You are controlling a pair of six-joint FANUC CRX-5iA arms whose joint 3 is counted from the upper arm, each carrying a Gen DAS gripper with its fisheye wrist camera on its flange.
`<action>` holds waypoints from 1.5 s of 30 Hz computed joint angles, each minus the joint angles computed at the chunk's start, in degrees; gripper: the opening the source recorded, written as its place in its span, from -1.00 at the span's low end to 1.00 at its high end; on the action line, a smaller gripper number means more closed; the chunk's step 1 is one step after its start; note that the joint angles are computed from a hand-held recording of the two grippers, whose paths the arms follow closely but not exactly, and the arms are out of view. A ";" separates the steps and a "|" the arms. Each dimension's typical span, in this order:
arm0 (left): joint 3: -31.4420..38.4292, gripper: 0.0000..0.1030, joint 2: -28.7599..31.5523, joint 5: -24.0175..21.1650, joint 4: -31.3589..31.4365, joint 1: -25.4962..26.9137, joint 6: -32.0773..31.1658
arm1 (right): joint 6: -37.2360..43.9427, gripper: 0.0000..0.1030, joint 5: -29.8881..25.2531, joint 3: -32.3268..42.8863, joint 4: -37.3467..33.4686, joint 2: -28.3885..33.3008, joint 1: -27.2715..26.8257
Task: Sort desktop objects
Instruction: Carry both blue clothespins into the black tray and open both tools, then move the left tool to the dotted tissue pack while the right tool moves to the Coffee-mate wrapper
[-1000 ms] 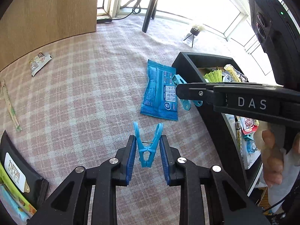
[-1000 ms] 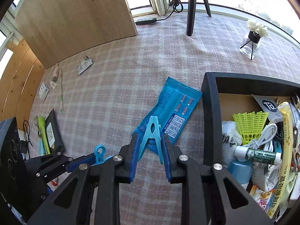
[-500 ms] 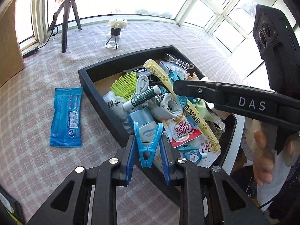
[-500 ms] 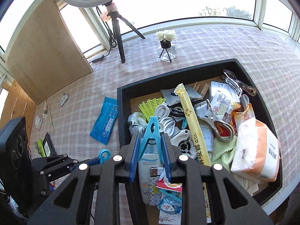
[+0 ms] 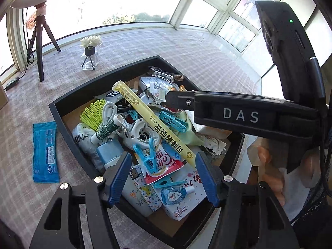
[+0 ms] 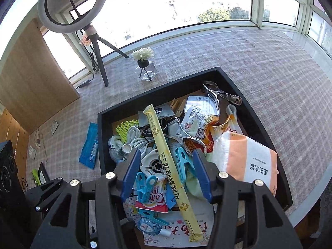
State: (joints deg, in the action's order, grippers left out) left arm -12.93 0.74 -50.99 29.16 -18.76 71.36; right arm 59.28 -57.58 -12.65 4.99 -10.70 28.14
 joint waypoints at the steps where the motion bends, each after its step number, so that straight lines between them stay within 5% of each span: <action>1: 0.38 0.18 0.03 -0.29 -1.02 0.28 0.86 | 0.22 0.00 0.09 0.12 -0.08 0.05 0.17; 21: -5.44 0.16 -8.07 -2.24 -7.03 15.74 10.19 | 8.52 0.00 -2.01 9.71 -3.63 7.45 7.46; 35: -7.53 0.18 -14.36 -6.56 -13.07 40.23 15.73 | 21.56 0.13 -6.13 29.18 -6.72 22.99 16.10; 45: -3.61 0.19 -9.50 -8.35 -19.74 55.36 22.04 | 25.46 0.18 -10.75 48.10 -11.22 38.91 19.17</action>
State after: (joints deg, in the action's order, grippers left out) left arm -16.55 -8.76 -59.34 9.42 36.60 93.40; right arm 84.74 -68.32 35.45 -6.23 28.22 47.31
